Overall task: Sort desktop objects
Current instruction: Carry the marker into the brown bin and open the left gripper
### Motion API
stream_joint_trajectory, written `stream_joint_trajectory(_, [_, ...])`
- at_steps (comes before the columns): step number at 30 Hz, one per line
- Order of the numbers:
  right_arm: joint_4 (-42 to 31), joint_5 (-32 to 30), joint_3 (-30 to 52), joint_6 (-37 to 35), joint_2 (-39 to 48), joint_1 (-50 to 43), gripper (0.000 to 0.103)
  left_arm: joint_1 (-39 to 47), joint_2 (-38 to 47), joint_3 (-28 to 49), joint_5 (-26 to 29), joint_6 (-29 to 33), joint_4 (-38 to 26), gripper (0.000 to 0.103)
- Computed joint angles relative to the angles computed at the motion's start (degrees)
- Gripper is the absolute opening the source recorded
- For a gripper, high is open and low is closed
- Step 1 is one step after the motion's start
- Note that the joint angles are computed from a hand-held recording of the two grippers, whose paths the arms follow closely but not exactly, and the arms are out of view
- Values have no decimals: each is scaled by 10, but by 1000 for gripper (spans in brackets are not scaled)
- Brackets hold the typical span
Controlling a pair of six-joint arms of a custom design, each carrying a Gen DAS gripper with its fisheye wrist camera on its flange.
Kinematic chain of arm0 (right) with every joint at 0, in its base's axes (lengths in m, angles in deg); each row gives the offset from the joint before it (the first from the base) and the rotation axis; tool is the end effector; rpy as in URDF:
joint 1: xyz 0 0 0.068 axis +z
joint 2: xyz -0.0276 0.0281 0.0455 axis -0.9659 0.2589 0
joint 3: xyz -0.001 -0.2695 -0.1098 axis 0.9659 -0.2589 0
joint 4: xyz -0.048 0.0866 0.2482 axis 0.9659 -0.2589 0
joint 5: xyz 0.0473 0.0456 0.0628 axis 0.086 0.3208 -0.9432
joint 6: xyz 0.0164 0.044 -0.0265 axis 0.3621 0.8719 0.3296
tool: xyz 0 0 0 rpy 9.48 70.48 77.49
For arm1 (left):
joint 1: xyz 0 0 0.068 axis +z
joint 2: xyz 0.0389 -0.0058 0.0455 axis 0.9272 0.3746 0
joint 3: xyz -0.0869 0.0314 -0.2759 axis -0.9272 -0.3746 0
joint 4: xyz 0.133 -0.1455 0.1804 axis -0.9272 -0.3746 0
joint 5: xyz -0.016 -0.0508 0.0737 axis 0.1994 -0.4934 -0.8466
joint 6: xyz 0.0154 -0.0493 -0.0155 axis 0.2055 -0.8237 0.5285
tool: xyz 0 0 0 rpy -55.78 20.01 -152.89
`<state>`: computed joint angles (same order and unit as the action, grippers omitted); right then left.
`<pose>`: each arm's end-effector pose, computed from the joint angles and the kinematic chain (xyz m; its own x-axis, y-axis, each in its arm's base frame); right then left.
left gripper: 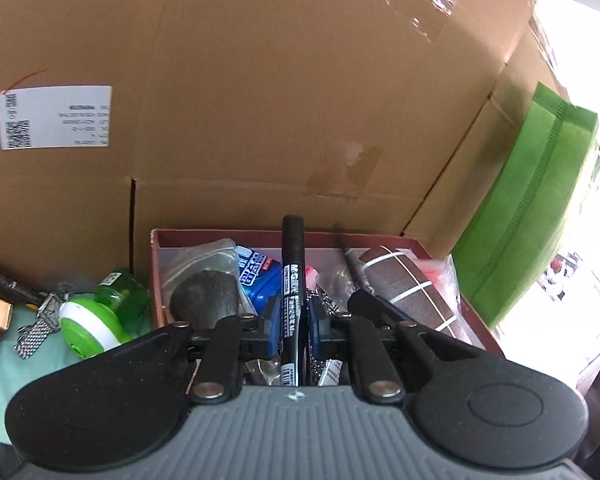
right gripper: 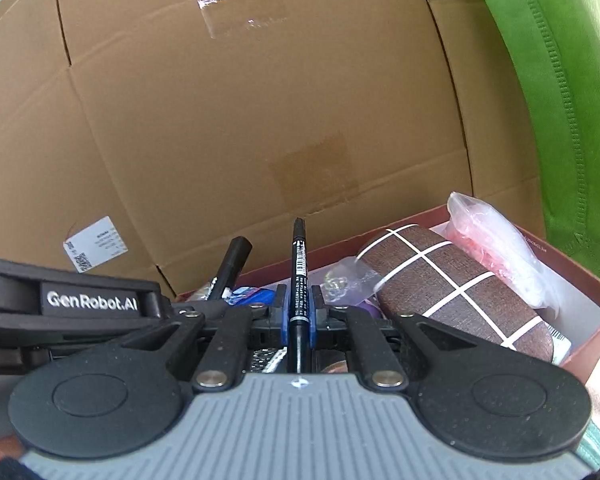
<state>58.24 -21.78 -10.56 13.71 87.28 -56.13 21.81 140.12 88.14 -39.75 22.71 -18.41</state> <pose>0.2203 0.0848 0.2267 -0.4513 0.1026 -0.8864 -0.4381 0.8399 0.3203 0.1717 -0.1510 0.2661 -0.5171 -0.3582 -0.7774 -0.1092 0.9284 -0.3551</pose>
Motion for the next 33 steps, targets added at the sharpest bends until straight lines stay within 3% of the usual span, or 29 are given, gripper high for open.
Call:
stream_joint_trajectory(3, [9,25,-6,-14,-3,4,15,-13,-11,-19,-21,14,23,28])
stream_joint_trajectory(4, [13,35,-10,-16,-7,5,18,-17,-14,-22,-30,15,24,41])
stream_joint_trajectory(6, [13,44,-22,-15,-27,-7,34,-26,-25,-36,-43,21,39,55])
stream_joint_trajectory(7, [17,50,-26,-10,-28,-8,37,-30,-33,-43,-44,25,48,70])
stream_joint_trajectory(10, [14,27,-40,-15,-49,-26,44,-66,-41,-51,-84,19,57,94])
stream_joint_trajectory(13, [-3,41,-48,-33,-75,-18,57,-113,-34,-46,-151,21,43,101])
stream_joint_trajectory(15, [-12,51,-54,-45,-91,-8,81,-140,-35,-45,-179,28,36,101])
stream_joint_trajectory(17, [-11,64,-62,-56,-105,5,88,-165,-39,-45,-202,25,30,101])
stream_joint_trajectory(23, [-60,69,-71,-90,-163,19,90,-207,-52,-43,-242,-43,-34,103])
stream_joint_trajectory(28, [-118,86,-70,-85,-209,38,90,-239,-36,-8,-252,-152,-154,103])
stream_joint_trajectory(33, [-189,131,-72,-104,-276,90,94,-304,6,40,-285,-321,-325,103])
